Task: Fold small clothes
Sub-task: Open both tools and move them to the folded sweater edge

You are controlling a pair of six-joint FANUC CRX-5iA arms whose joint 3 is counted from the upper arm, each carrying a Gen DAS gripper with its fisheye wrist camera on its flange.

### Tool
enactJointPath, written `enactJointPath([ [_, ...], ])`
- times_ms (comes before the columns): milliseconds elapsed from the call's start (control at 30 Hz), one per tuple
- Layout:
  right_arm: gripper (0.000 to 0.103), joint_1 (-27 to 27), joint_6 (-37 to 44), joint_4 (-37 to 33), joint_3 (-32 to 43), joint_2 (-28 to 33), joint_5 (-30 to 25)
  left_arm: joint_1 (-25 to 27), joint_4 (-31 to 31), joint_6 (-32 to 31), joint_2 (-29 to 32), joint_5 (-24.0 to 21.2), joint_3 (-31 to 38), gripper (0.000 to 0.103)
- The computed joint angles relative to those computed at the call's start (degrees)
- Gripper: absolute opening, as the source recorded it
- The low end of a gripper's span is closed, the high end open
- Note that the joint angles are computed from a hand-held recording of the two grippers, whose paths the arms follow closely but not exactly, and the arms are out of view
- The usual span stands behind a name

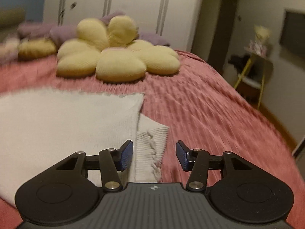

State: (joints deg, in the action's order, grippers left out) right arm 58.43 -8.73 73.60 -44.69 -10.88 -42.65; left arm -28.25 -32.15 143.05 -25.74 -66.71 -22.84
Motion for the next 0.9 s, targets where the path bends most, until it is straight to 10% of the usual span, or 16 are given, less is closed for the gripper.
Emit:
enactJointPath([
  [600,0.052,7.36,6.77,-30.76,-5.35,-16.38,8.37,-6.76,3.25,8.48,-3.61,-7.8,-3.36,0.095],
  [900,0.053,8.26,4.5,-29.95,-5.63,-16.73,7.22,-2.08,6.81,6.88,-9.2,-3.2,-6.84,0.091],
])
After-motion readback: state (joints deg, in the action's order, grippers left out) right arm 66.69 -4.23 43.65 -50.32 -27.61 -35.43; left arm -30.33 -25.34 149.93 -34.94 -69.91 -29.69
